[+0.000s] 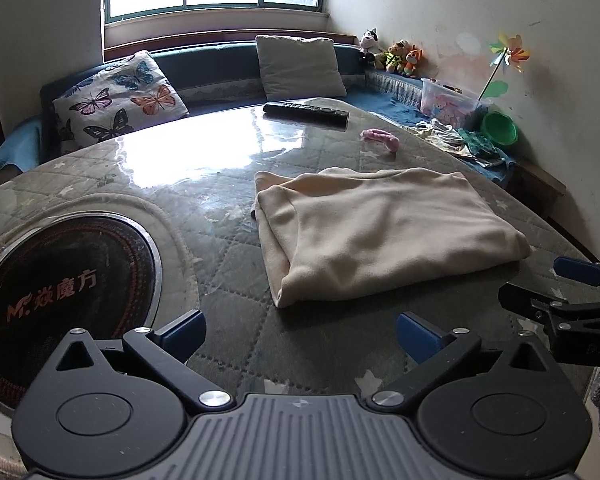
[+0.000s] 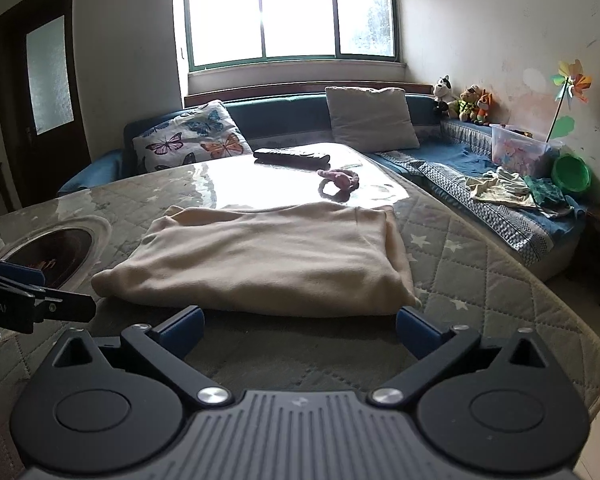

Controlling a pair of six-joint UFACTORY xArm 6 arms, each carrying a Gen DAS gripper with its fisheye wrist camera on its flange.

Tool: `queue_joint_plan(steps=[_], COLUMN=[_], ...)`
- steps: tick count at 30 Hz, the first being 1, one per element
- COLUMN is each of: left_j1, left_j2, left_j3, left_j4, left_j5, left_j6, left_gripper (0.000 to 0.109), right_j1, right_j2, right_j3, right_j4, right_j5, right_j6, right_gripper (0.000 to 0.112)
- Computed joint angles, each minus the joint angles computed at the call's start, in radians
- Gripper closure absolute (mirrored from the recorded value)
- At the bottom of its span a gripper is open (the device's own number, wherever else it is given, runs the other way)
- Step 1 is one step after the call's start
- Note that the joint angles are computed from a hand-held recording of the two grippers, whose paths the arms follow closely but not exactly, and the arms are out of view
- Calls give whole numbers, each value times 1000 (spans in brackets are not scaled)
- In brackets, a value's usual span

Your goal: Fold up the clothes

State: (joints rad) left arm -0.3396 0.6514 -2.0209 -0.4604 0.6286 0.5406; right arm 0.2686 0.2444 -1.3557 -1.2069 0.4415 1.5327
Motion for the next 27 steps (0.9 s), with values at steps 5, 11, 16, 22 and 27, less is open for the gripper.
queue_joint_plan(steps=[5, 11, 16, 22, 27], left_j1=[0, 0, 0, 0, -2], left_j2=[-28, -66, -87, -121, -145], left_j3=[45, 105, 144, 202, 252], left_j4=[-3, -27, -24, -28, -22], left_j5=[-19, -42, -58, -93, -129], left_j6=[6, 37, 34, 40, 51], left_gripper=[6, 6, 6, 6, 6], right_j1=[15, 29, 39, 53, 66], right_j2=[-6, -7, -12, -14, -12], right_j3=[1, 2, 9, 7, 3], right_j4=[-10, 10, 23, 32, 37], right_j5=[15, 30, 39, 56, 73], right_j6=[4, -9, -17, -13, -12], right_gripper=[9, 9, 9, 9, 9])
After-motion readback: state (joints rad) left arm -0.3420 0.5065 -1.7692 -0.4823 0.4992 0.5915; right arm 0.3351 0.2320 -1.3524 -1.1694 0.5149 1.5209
